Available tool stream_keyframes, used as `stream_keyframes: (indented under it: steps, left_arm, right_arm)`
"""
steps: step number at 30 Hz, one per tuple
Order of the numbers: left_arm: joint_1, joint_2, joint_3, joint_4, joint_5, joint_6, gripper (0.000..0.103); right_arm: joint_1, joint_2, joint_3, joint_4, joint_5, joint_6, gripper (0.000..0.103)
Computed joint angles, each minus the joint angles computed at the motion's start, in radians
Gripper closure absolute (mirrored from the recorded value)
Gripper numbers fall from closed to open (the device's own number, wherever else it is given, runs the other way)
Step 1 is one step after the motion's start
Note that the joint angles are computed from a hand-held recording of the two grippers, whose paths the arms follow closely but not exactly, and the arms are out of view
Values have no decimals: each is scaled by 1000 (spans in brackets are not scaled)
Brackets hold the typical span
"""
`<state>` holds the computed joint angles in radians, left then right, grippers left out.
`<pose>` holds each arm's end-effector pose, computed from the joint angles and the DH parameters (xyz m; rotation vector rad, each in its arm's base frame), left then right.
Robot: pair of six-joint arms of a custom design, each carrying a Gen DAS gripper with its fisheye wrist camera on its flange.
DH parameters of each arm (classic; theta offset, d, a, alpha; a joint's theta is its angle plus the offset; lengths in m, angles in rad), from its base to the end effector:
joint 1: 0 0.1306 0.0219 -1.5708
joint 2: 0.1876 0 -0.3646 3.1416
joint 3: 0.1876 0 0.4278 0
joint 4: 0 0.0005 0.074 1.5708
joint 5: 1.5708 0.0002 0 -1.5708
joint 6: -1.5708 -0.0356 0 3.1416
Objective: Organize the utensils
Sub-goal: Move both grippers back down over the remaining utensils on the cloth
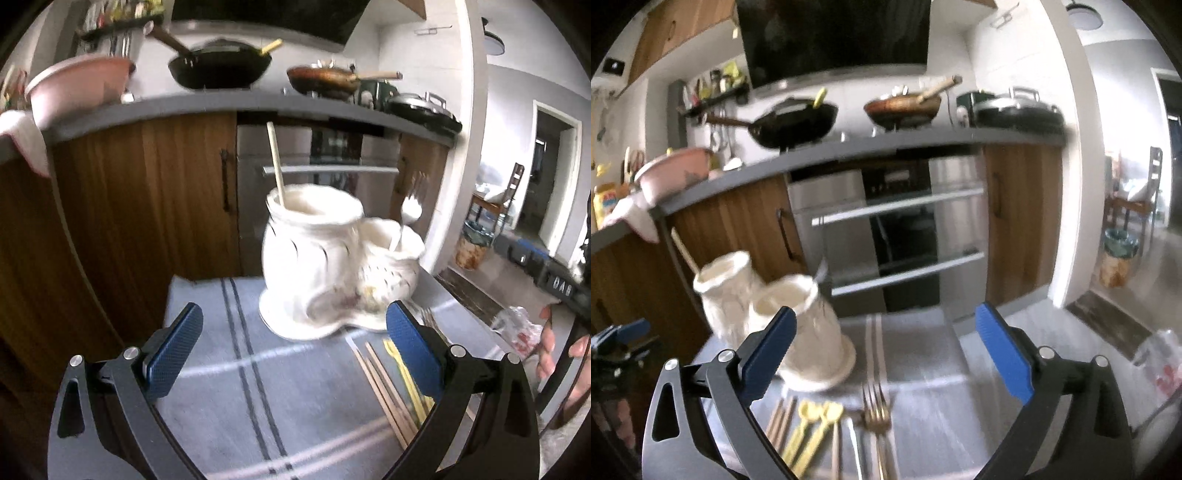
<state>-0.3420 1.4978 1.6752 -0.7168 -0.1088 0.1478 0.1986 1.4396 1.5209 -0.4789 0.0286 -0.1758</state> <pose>0.5461 -0.1908 0.5119 0.1398 2.1071 -0.1786 0.5589 0.1109 0.4867 -0.0037 1.9745 0.2165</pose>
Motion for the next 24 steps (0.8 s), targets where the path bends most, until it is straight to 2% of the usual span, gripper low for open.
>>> stream_keyframes:
  steps: [5, 8, 14, 18, 24]
  left_arm:
    - [-16, 31, 8, -101, -17, 31, 5]
    - [-26, 55, 16, -164, 13, 41, 5]
    - [-60, 85, 23, -210, -45, -11, 5]
    - [-68, 109, 41, -247, -27, -16, 5]
    - [-79, 130, 51, -275, -13, -28, 6]
  right_arm:
    - [-2, -25, -52, -77, 5, 58, 6]
    - [-15, -22, -61, -143, -17, 48, 6]
    - [-19, 15, -31, -246, -23, 41, 6]
    - [-6, 47, -3, -311, -22, 70, 6]
    - [3, 64, 15, -343, -19, 86, 8]
